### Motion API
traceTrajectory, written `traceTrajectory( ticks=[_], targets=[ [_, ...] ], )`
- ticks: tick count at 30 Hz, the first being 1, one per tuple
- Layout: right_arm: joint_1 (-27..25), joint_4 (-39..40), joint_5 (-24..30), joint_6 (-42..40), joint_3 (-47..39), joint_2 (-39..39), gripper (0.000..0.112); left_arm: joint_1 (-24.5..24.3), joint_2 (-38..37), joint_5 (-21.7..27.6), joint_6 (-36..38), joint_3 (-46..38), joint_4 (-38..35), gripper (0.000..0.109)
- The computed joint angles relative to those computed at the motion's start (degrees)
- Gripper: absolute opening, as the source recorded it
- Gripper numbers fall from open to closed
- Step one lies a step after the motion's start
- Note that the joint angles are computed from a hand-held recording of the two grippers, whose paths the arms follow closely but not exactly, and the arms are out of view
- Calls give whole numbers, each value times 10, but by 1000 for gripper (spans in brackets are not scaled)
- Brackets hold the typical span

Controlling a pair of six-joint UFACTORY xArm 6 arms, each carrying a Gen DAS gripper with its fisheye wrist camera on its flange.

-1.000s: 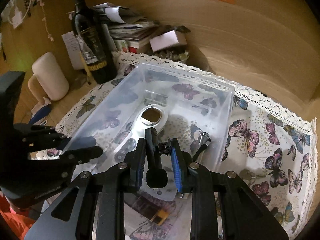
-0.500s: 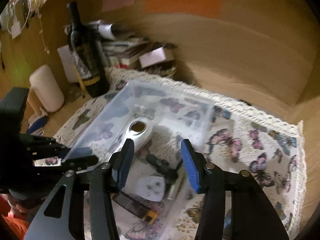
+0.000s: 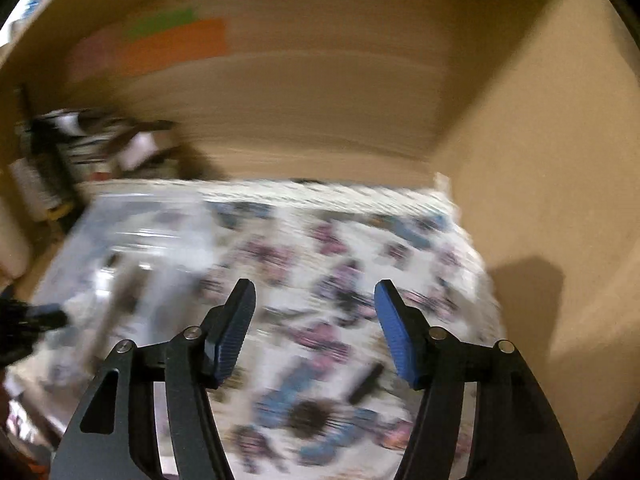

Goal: Organize rigid objects
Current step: 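Grasp the small black rectangular item on the cloth with the right gripper, then carry the black rectangular item into the box beside the massager and release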

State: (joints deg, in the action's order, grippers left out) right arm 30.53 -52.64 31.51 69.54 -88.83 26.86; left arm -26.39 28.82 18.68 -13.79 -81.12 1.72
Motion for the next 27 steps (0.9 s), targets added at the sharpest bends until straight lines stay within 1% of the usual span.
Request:
traceTrajectory(
  ticks=[5,10,12,15,16,17,18,19,20,21,22,27],
  targets=[
    [-14,35,2,15,48,-8,59,0,0,0,0,-1,0,15],
    [-17,72,3,-1,67,4,59,0,0,1,0,-1,1,15],
    [-18,86,17,-7,60,16,59,0,0,1,0,0,2,15],
    [-30,113,-6,-24,58,27,59,0,0,0,0,0,1,15],
    [-31,110,-7,-22,57,28,56,0,0,0,0,0,1,15],
    [-32,111,-7,-24,56,28,46,0,0,0,0,1,1,15],
    [-32,112,-10,-29,57,27,41,0,0,-1,-1,1,2,15],
    [-32,115,-14,-33,59,26,30,0,0,-1,0,1,2,15],
    [-31,117,-15,-38,61,24,26,0,0,-1,0,1,2,15],
    [-30,114,-15,-38,64,22,25,1,-1,-2,0,3,2,15],
    [-29,111,-15,-38,66,20,18,0,0,-1,0,2,2,15],
    [-24,94,-27,-24,71,12,17,0,-1,-1,0,2,1,15]
  ],
)
